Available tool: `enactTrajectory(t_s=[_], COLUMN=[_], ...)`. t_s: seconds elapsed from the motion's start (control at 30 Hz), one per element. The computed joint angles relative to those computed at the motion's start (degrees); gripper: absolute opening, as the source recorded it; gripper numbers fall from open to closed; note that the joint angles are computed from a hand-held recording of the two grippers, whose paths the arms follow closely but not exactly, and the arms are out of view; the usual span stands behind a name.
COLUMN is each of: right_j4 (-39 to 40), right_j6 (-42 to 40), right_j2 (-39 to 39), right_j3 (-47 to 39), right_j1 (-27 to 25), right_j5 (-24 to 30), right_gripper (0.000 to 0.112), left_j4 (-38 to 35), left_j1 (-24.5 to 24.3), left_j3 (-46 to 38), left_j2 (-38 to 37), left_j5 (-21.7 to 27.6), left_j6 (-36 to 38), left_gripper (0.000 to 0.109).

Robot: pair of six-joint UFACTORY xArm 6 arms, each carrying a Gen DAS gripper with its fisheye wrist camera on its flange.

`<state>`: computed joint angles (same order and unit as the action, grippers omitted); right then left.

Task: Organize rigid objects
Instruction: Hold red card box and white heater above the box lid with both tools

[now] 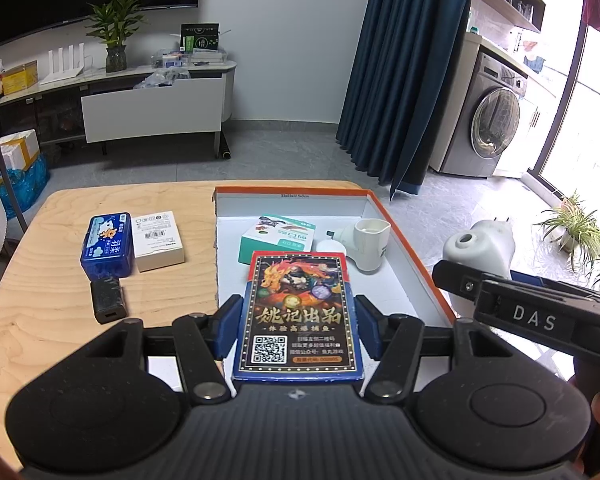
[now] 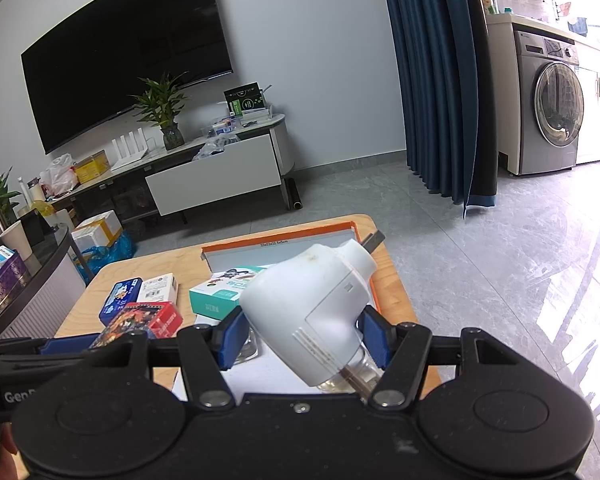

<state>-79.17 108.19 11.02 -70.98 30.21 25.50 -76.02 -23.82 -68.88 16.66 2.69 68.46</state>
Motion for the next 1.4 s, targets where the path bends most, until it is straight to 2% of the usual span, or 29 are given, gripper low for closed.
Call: enactTrajectory(t_s=[1.4], right_j4=[0.71], right_j6=[-0.36], right_j2=[-0.46], right_j3=[0.92], right_j1=[-0.49], right_j5=[-0.44], right_gripper=[0.072], left_j4=[1.75], left_j1=[0.06], left_j3=[-0.38], left_j2=[0.21], left_j5=[-0.19], left_j6=[-1.4], left_gripper=[0.06])
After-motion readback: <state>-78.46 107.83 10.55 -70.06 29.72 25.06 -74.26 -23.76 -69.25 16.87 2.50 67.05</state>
